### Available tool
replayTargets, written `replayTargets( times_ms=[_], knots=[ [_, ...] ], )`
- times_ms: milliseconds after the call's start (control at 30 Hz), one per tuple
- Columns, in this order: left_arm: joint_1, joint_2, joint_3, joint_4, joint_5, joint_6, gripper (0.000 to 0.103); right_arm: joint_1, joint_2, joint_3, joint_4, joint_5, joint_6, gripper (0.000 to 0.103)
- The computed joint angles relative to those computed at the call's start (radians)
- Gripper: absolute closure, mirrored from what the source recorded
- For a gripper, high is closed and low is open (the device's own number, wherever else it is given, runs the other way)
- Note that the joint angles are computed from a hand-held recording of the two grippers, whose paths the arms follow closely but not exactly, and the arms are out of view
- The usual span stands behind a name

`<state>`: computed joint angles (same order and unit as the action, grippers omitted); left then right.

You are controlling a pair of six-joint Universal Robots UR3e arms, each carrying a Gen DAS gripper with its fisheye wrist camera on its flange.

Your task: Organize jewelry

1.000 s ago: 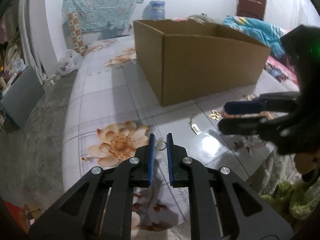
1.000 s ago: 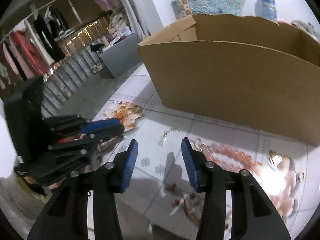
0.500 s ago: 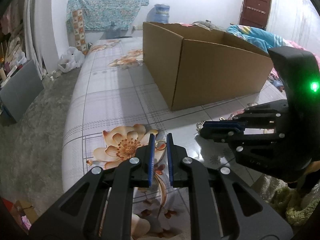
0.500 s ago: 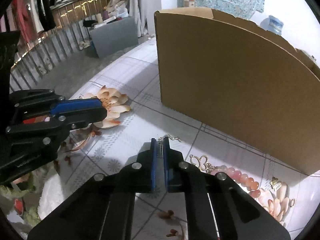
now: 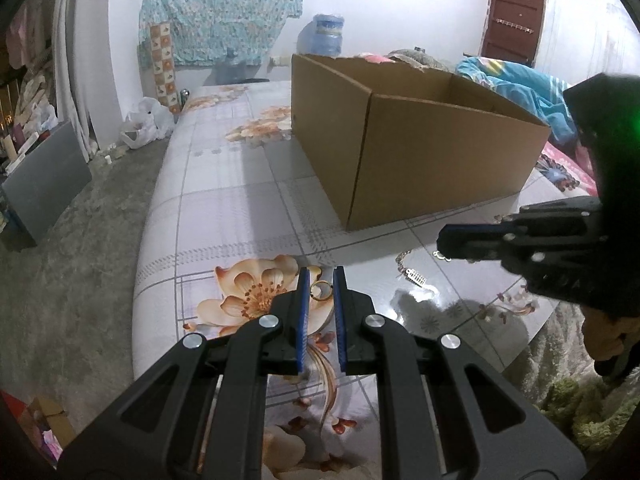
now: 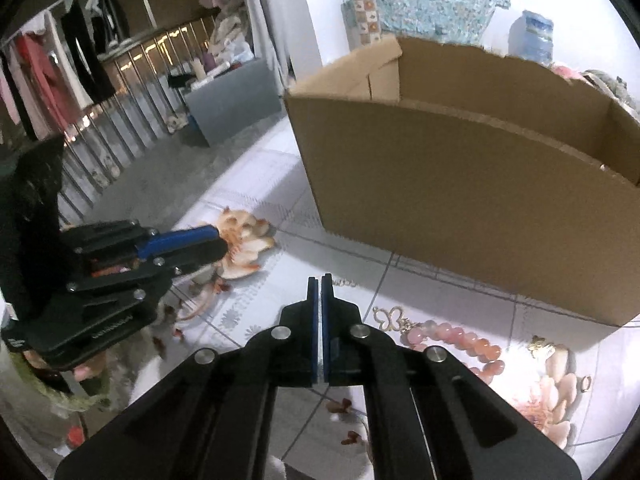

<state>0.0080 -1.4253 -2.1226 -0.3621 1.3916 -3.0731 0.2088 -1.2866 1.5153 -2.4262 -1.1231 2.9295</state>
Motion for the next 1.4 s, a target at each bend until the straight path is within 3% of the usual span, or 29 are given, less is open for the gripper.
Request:
replayTargets(
  times_ms=[167, 300, 533, 567, 633, 767, 967, 1167, 1400],
  knots=[
    [-0.012, 0.010, 0.007, -0.009, 0.018, -0.002, 0.092, -0.006, 0.009, -0.026, 0.038, 0.028, -0.008, 0.099],
    [-0.015, 0.008, 0.012, -0.016, 0.022, -0.003, 0.092, 0.042, 0.070, -0.076, 0.034, -0.031, -0.022, 0.080],
    [-0.003, 0.006, 0.007, -0.019, 0.010, 0.001, 0.092, 0.103, 0.160, -0.134, 0.007, -0.139, -0.050, 0.080],
    [0.001, 0.003, 0.006, -0.017, 0.006, 0.003, 0.092, 0.107, 0.159, -0.132, 0.001, -0.149, -0.057, 0.082],
    [0.008, -0.003, 0.003, -0.012, -0.002, 0.005, 0.092, 0.122, 0.168, -0.155, 0.018, -0.174, -0.079, 0.099],
    [0.017, -0.006, -0.008, 0.005, -0.011, 0.003, 0.092, 0.098, 0.171, -0.183, 0.081, -0.115, -0.037, 0.102],
    [0.038, 0.021, -0.024, 0.006, -0.022, 0.010, 0.092, -0.022, 0.119, -0.142, 0.131, 0.102, 0.017, 0.102],
    [0.034, 0.043, -0.025, -0.001, -0.013, 0.008, 0.092, -0.085, 0.043, -0.075, 0.124, 0.215, 0.032, 0.102],
    [0.028, 0.099, 0.018, -0.032, -0.028, 0.009, 0.092, -0.135, 0.007, -0.147, 0.156, 0.300, 0.045, 0.102]
  ],
)
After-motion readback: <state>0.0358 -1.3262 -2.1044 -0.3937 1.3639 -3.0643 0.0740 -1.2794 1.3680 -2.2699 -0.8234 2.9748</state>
